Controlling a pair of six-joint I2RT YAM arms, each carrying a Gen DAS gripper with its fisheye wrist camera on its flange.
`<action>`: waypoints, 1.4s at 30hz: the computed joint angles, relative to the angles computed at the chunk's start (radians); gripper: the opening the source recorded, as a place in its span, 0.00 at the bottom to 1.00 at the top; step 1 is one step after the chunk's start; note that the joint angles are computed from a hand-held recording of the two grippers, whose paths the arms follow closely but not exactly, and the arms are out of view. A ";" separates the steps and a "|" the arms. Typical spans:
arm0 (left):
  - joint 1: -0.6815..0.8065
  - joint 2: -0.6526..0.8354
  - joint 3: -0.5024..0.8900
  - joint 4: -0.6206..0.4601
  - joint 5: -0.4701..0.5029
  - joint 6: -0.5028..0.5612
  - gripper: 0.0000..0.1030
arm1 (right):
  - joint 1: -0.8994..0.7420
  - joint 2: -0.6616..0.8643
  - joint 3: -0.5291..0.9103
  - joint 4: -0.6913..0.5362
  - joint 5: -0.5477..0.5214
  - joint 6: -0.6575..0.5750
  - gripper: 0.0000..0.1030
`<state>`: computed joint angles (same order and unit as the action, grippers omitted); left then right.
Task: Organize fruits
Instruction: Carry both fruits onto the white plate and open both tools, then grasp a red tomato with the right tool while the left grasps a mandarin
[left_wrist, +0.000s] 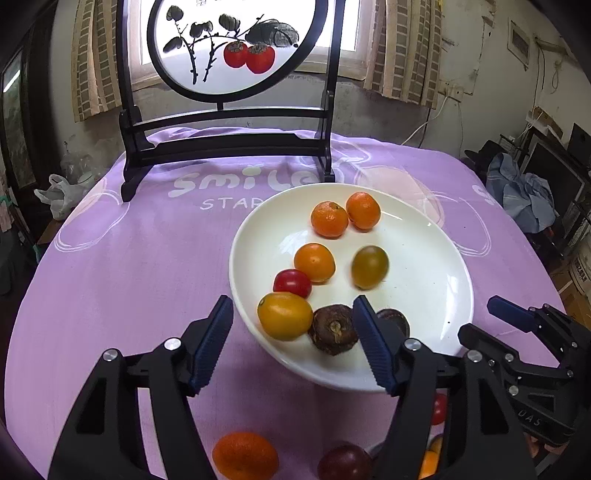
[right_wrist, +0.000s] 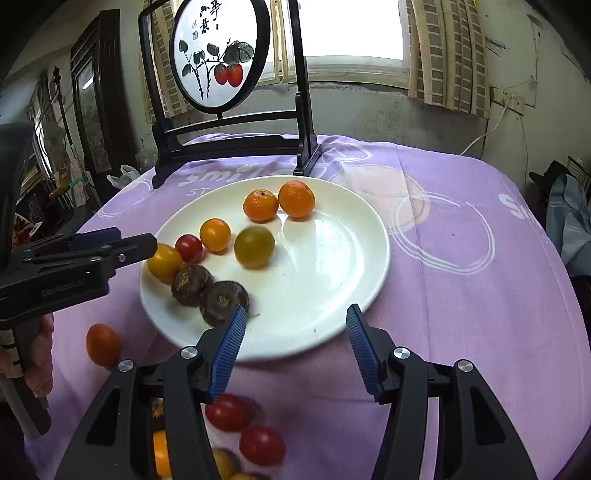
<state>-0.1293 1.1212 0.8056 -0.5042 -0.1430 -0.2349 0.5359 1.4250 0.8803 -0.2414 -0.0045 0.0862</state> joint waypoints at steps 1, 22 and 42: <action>-0.006 -0.029 -0.013 -0.008 -0.001 -0.006 0.66 | -0.002 -0.025 -0.019 -0.006 -0.003 0.000 0.57; -0.088 -0.600 -0.308 -0.284 -0.061 -0.109 0.79 | 0.224 -0.537 -0.338 -0.239 0.059 0.050 0.59; 0.025 -0.638 -0.348 -0.285 0.004 -0.027 0.80 | 0.419 -0.449 -0.365 -0.215 0.090 0.118 0.28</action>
